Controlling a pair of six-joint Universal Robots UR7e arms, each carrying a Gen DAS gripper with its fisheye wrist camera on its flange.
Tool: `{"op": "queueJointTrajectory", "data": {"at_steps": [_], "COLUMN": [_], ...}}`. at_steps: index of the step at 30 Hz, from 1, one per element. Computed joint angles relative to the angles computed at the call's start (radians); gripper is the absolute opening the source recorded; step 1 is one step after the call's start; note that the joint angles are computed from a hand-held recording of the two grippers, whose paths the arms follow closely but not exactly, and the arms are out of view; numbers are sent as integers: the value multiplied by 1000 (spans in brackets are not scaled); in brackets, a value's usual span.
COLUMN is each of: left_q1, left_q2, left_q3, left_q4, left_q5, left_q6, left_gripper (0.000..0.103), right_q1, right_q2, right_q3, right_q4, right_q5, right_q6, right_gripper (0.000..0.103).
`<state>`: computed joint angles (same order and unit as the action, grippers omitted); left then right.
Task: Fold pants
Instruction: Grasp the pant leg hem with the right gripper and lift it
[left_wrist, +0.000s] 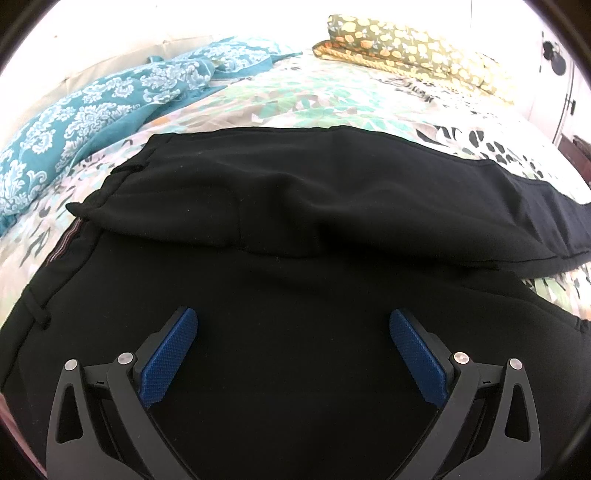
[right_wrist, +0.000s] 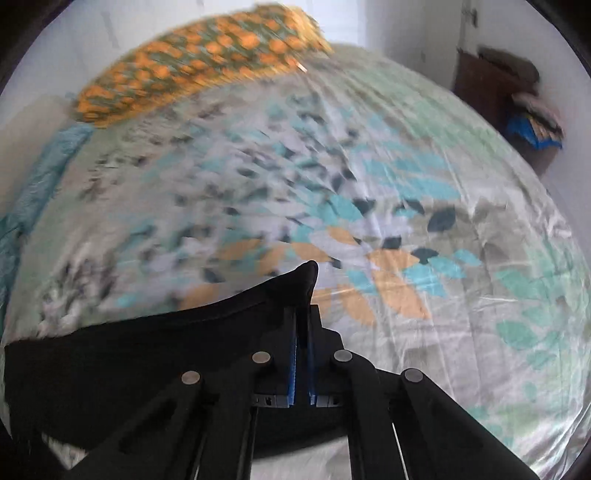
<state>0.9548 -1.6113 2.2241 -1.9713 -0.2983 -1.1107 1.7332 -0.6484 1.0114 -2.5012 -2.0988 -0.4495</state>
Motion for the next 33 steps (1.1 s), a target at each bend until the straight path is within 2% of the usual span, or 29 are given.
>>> {"op": "queueJointTrajectory", "data": {"at_steps": [3, 4, 5, 7, 9, 11, 12, 13, 14, 15, 16, 17, 19, 21, 23, 24, 26, 28, 30, 31, 33], "left_q1": [-1, -1, -1, -1, -3, -5, -6, -7, -8, -8, -7, -7, -8, -10, -11, -11, -12, -12, -10, -10, -10], "left_q2": [2, 3, 4, 6, 8, 11, 12, 12, 12, 12, 10, 6, 0, 1, 1, 0, -4, -6, -5, -3, -2], "left_q3": [-6, -9, -12, -19, -27, -37, -43, -47, -51, -54, -53, -50, -44, -47, -52, -55, -58, -60, -65, -69, -72], "left_q4": [25, 37, 47, 71, 101, 143, 167, 184, 198, 197, 188, 174, 157, 176, 189, 194, 200, 198, 201, 209, 218], "left_q5": [1, 1, 1, 2, 2, 3, 3, 2, 0, -4, -10, -15, -19, -17, -22, -27, -38, -46, -54, -56, -58], "left_q6": [-16, -24, -30, -46, -66, -94, -111, -120, -129, -127, -120, -110, -101, -115, -122, -125, -129, -126, -126, -131, -135], "left_gripper": [103, 103, 103, 103, 103, 103, 103, 103, 103, 103, 103, 103, 103, 103, 103, 103, 103, 103, 103, 103, 103], "right_q1": [39, 53, 55, 53, 25, -16, -31, -55, -88, -91, -86, -76, -48, -30, -42, -59, -94, -113, -116, -113, -103], "right_q2": [-201, -285, -351, -468, -586, -655, -668, -688, -717, -731, -747, -764, -777, -797, -817, -826, -817, -768, -714, -683, -630], "right_q3": [304, 409, 505, 663, 819, 925, 957, 978, 996, 1000, 1012, 1032, 1060, 1092, 1100, 1112, 1147, 1174, 1174, 1170, 1169], "right_q4": [-134, -140, -187, -243, -301, -358, -394, -394, -381, -372, -403, -462, -538, -575, -482, -432, -405, -401, -398, -414, -493], "right_q5": [98, 111, 134, 133, 74, -60, -157, -221, -243, -260, -251, -215, -187, -70, 82, 183, 367, 480, 492, 462, 353], "right_q6": [-82, -93, -97, -62, 30, 156, 240, 344, 440, 495, 507, 478, 429, 411, 492, 553, 655, 727, 765, 790, 825], "right_gripper": [5, 5, 5, 5, 5, 1, 1, 8, 9, 11, 22, 48, 80, 81, 81, 81, 81, 81, 81, 81, 80]}}
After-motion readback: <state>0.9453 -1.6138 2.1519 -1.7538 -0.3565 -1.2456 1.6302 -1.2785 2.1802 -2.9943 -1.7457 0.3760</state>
